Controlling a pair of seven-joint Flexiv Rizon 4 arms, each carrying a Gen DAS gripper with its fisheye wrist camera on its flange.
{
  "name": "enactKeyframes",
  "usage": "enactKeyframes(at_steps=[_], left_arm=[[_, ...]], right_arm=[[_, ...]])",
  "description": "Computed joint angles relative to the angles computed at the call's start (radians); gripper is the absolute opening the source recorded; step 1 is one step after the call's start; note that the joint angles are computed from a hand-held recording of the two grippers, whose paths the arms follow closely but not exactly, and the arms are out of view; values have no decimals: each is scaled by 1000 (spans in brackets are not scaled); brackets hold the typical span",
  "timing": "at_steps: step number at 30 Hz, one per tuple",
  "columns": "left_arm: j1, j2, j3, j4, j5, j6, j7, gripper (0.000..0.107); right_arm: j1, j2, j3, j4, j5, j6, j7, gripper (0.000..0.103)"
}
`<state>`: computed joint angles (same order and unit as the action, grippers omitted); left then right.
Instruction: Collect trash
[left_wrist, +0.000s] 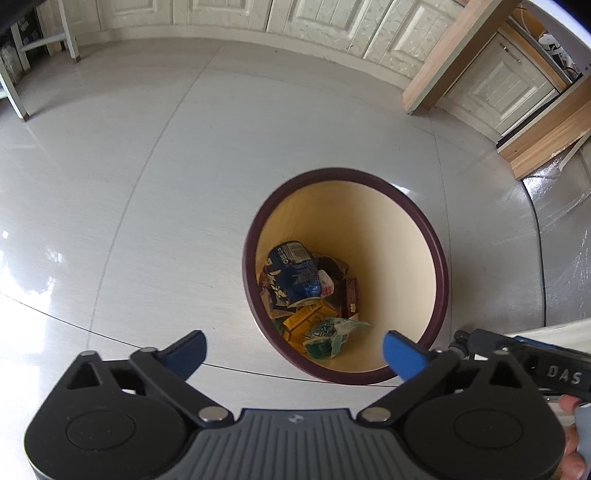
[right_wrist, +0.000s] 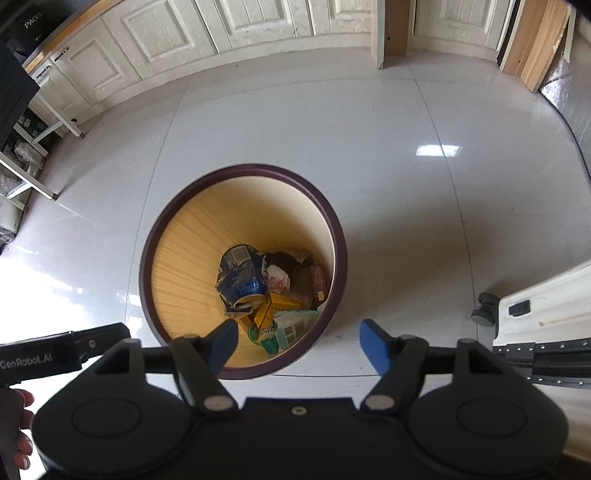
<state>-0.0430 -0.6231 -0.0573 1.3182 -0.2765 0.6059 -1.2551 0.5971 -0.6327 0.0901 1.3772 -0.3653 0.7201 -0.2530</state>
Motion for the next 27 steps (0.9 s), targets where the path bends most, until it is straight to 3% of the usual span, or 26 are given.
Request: enactKeyframes(at_steps=[5,8,27], left_arm=[[5,51,5,24,4,17,24,103],[6,96,9,51,8,40,37,103],[34,487,31,280,-172,123,209,103]], right_arm=[[31,35,-20,-10,-60,-63,16,99],[47,57,-23,-23,-96,-112,20,103],[201,237,8,-87,-392,-407,118,103]])
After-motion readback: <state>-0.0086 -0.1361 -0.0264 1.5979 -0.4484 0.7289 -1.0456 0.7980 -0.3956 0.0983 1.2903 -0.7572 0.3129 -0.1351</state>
